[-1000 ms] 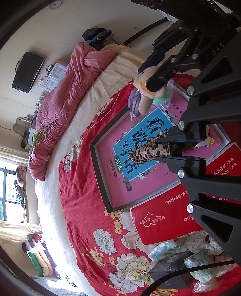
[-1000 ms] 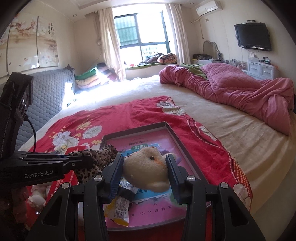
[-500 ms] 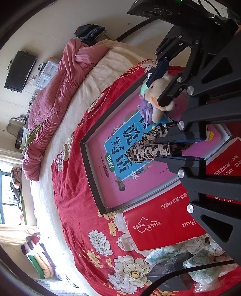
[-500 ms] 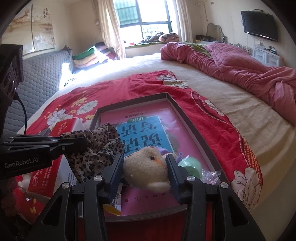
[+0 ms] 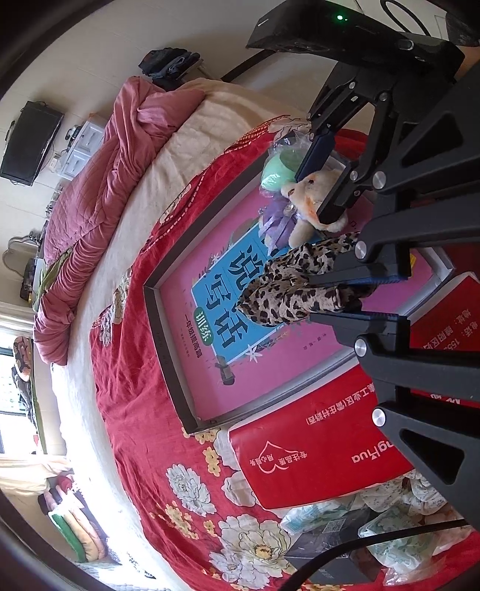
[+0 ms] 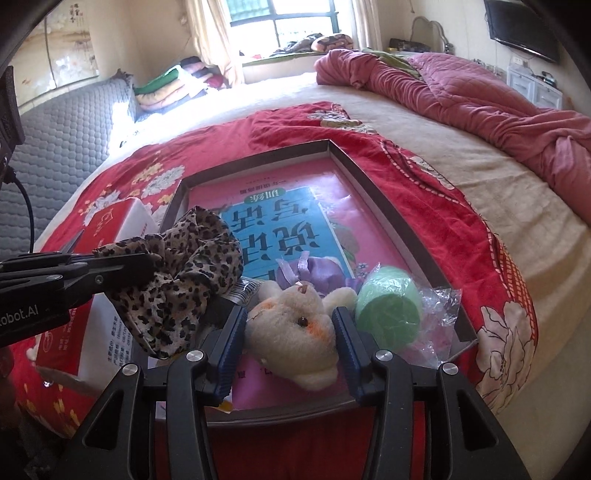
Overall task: Organize soft objects
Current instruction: 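Lower the scarf and plush toy into the tray and open both grippers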
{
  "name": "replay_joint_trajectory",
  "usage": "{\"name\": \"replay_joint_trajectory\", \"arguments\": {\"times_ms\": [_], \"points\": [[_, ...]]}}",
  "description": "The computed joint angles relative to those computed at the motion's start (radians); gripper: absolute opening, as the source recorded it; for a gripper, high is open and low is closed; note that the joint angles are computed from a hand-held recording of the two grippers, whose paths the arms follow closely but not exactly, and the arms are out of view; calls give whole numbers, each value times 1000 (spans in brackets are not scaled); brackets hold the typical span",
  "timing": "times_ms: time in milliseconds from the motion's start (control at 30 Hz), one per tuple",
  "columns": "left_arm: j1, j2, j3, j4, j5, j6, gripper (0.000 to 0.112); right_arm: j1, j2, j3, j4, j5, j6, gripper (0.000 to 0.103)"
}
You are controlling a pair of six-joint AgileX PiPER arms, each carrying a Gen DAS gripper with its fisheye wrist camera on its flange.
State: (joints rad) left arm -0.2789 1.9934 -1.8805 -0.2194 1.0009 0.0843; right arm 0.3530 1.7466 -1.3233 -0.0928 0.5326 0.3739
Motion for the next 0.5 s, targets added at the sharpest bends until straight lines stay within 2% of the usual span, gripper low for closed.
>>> {"name": "replay_joint_trajectory", "arguments": {"times_ms": [300,500], "points": [[-1,-7,14,-5,-7,3,11,-3,-12,7,10,-9,6,56],[-1,-3,8,2,4,-2,12,5,-42,31,-66,-43,89,57]]}}
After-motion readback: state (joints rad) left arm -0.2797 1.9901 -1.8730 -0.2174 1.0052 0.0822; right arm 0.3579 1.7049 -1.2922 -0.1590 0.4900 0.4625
